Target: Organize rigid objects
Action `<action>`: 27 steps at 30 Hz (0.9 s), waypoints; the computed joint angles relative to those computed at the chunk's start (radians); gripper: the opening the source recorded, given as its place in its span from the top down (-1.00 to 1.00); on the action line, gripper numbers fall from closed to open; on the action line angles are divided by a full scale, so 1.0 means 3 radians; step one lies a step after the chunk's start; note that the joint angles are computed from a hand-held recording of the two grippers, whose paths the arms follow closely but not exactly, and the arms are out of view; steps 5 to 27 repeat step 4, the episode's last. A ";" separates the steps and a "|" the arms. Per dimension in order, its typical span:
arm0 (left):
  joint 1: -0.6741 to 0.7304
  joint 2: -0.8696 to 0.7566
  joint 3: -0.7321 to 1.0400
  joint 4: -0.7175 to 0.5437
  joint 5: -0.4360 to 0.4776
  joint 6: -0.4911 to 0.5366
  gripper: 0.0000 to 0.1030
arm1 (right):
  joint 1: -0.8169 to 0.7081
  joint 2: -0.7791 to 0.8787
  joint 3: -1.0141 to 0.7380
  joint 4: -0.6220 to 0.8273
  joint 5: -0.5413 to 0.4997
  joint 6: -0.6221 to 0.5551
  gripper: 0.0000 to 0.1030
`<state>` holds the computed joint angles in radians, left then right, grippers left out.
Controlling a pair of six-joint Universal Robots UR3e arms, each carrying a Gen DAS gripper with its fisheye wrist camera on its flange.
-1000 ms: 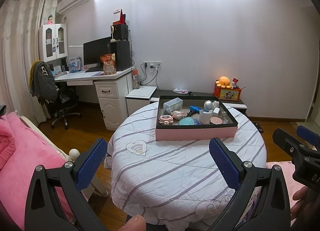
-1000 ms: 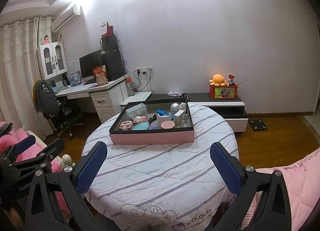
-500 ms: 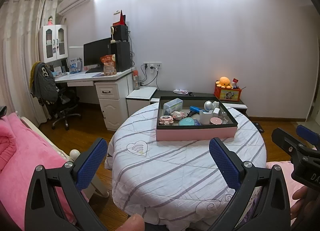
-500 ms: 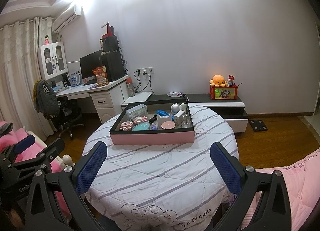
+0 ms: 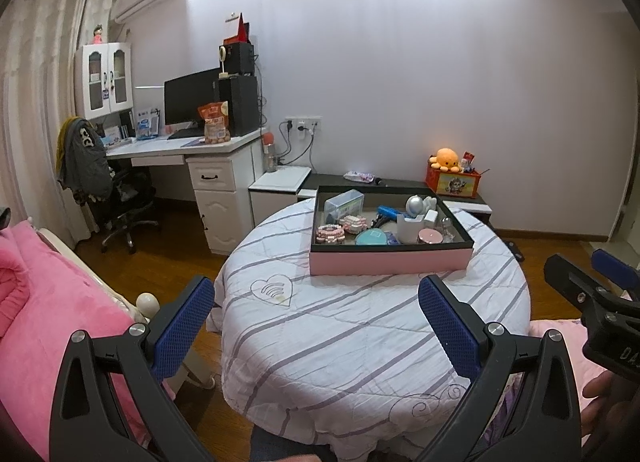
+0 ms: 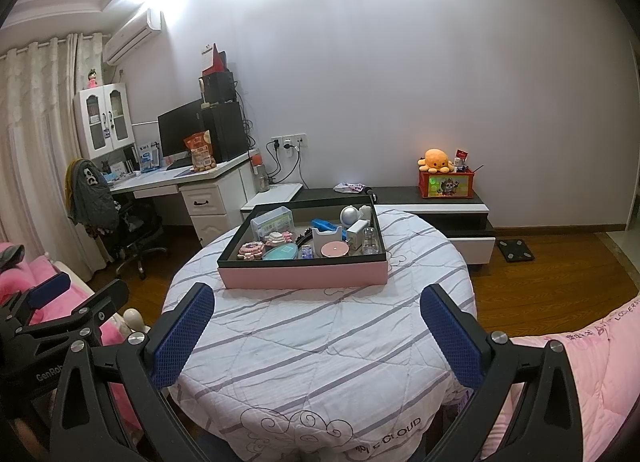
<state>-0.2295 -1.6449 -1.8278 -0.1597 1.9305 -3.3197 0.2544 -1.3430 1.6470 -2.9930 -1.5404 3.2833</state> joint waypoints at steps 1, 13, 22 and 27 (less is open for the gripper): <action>0.0003 0.0004 -0.0035 0.0059 -0.0002 0.0012 -1.00 | -0.0001 -0.0001 0.0001 -0.0002 0.0001 -0.0001 -1.00; 0.0038 0.0031 -0.0089 0.0131 -0.0050 0.0030 -1.00 | -0.0006 0.0002 -0.0002 0.0000 0.0008 -0.0004 -1.00; 0.0038 0.0031 -0.0089 0.0131 -0.0050 0.0030 -1.00 | -0.0006 0.0002 -0.0002 0.0000 0.0008 -0.0004 -1.00; 0.0038 0.0031 -0.0089 0.0131 -0.0050 0.0030 -1.00 | -0.0006 0.0002 -0.0002 0.0000 0.0008 -0.0004 -1.00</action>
